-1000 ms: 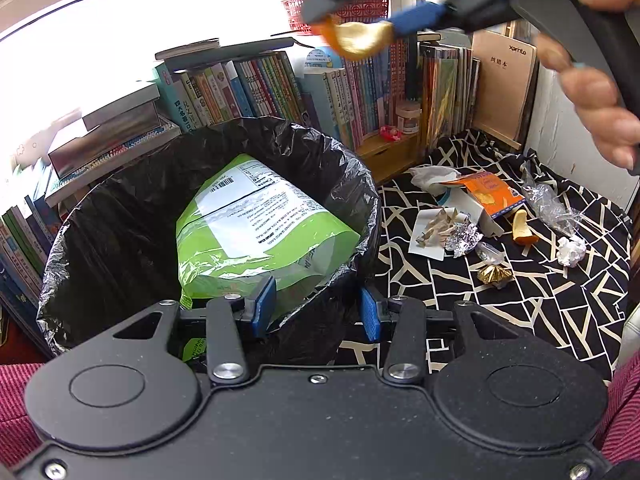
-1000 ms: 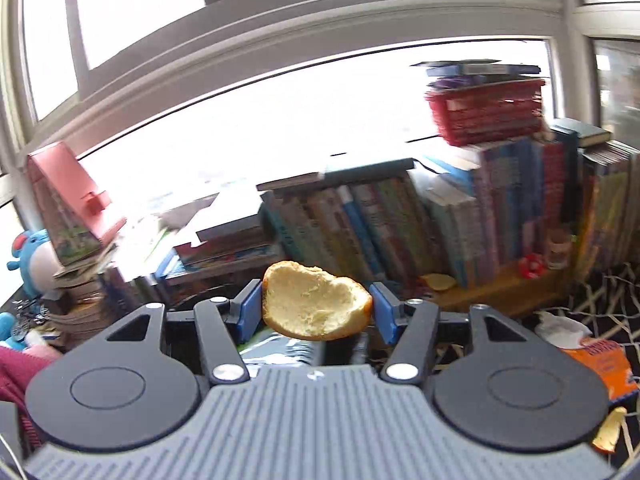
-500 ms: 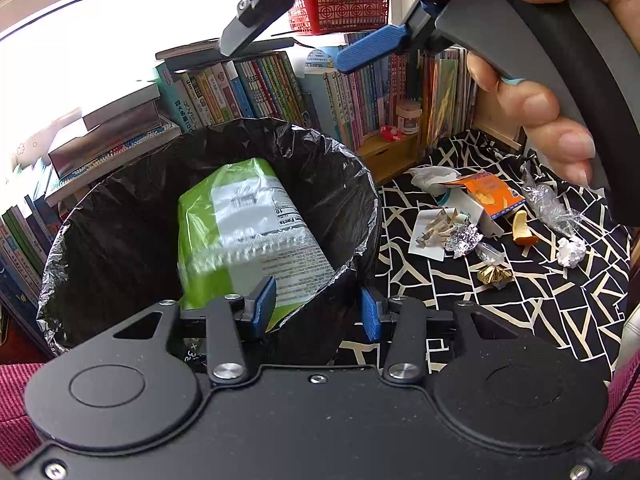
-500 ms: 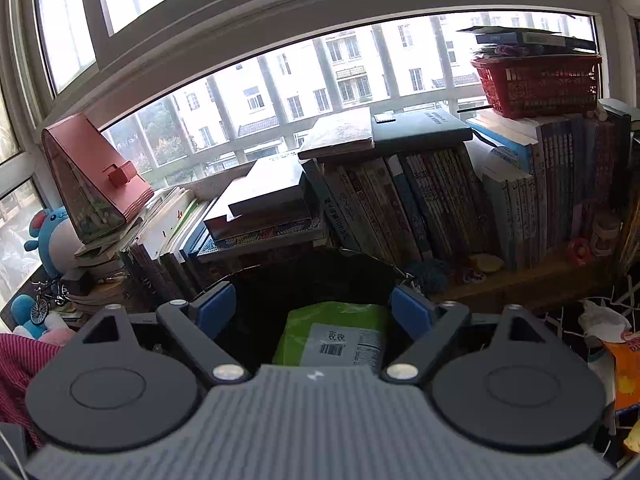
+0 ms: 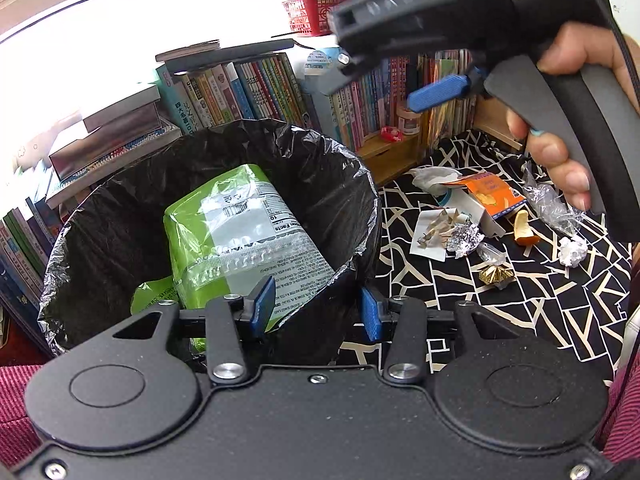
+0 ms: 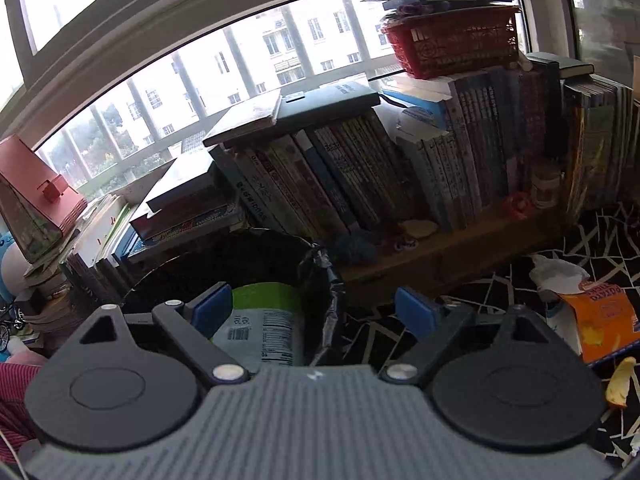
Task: Collect trash
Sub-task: 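Move the right tool back toward the orange peel on the table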
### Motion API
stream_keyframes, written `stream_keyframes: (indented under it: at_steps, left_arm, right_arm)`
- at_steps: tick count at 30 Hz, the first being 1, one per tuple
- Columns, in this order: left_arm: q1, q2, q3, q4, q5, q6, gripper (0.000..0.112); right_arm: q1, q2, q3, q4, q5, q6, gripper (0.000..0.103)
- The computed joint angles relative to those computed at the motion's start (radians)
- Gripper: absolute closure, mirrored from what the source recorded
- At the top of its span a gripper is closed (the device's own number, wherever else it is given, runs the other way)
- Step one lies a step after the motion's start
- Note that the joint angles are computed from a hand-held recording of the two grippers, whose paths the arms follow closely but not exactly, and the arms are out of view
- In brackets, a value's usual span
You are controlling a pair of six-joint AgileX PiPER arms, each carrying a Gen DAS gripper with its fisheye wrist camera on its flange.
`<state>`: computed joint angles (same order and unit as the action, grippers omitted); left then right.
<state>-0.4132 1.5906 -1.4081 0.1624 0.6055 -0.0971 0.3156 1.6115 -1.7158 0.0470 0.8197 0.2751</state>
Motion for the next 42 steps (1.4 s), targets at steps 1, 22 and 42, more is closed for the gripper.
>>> stream_keyframes:
  at_steps: [1, 22, 42]
  left_arm:
    - [0.0, 0.0, 0.0, 0.0, 0.0, 0.0, 0.07]
    - [-0.01, 0.004, 0.001, 0.035, -0.003, -0.029, 0.068]
    - [0.012, 0.004, -0.008, -0.025, 0.003, 0.024, 0.068]
  right_arm:
    - [-0.011, -0.008, 0.018, -0.016, -0.001, 0.017, 0.01]
    - [-0.258, -0.03, 0.383, -0.306, -0.182, 0.366, 0.009]
    - [-0.365, 0.103, 0.428, -0.728, -0.109, 0.789, 0.011]
